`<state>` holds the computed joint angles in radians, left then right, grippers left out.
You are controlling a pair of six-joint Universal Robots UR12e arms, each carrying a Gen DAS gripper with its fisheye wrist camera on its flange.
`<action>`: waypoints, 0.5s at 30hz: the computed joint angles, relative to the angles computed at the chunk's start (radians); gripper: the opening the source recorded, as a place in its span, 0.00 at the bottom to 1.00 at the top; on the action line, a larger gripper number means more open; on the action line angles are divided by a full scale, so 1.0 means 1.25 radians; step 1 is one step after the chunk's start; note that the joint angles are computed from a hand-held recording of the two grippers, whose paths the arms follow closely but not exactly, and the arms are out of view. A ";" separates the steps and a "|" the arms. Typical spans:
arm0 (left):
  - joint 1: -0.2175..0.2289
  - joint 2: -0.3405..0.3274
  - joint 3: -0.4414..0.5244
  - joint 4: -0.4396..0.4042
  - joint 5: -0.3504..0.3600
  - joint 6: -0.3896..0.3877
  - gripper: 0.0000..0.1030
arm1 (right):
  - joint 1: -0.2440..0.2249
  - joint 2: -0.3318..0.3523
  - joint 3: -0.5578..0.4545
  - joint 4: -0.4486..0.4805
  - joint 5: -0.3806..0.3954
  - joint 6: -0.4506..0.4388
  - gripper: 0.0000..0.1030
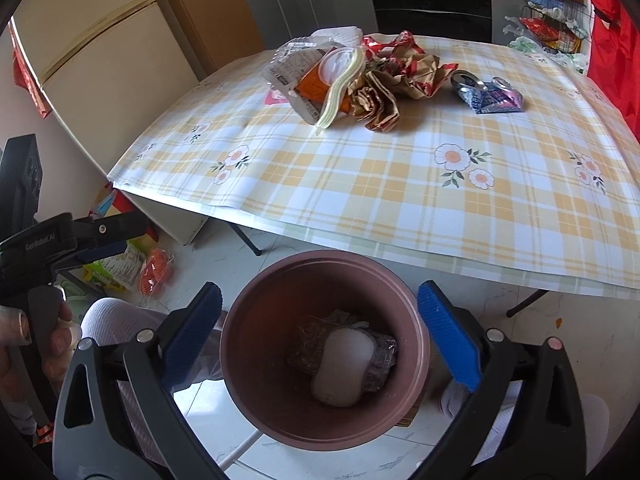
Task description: Collect trash
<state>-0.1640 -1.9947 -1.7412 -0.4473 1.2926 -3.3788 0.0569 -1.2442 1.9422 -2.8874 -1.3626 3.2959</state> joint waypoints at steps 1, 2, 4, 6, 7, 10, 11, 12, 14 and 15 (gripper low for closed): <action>-0.001 0.000 0.000 0.000 0.001 0.000 0.92 | 0.000 0.000 0.000 -0.001 -0.005 0.004 0.94; -0.001 0.000 0.000 -0.001 0.001 0.000 0.92 | -0.001 -0.001 0.002 -0.003 -0.009 0.006 0.94; -0.001 0.000 0.000 0.000 0.001 0.000 0.92 | -0.002 -0.002 0.003 -0.007 -0.017 0.013 0.94; -0.002 0.000 0.000 0.002 0.003 0.002 0.92 | -0.003 -0.002 0.004 -0.011 -0.027 0.020 0.94; -0.003 -0.001 -0.001 0.004 0.006 0.003 0.92 | -0.004 -0.002 0.005 -0.013 -0.032 0.024 0.94; -0.005 -0.002 0.000 0.006 0.012 0.006 0.92 | -0.008 0.000 0.005 -0.014 -0.041 0.036 0.94; -0.006 -0.003 0.001 0.007 0.017 0.008 0.92 | -0.009 0.000 0.005 -0.015 -0.048 0.041 0.94; -0.007 -0.004 0.002 0.007 0.024 0.012 0.92 | -0.010 0.001 0.005 -0.016 -0.058 0.046 0.94; -0.010 -0.006 0.007 0.009 0.036 0.024 0.92 | -0.012 0.002 0.005 -0.021 -0.080 0.053 0.94; -0.012 -0.007 0.010 0.010 0.044 0.034 0.92 | -0.013 0.003 0.004 -0.020 -0.092 0.055 0.94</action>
<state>-0.1793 -2.0037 -1.7293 -0.4343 1.3469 -3.3367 0.0400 -1.2405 1.9466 -2.9125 -1.4778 3.3644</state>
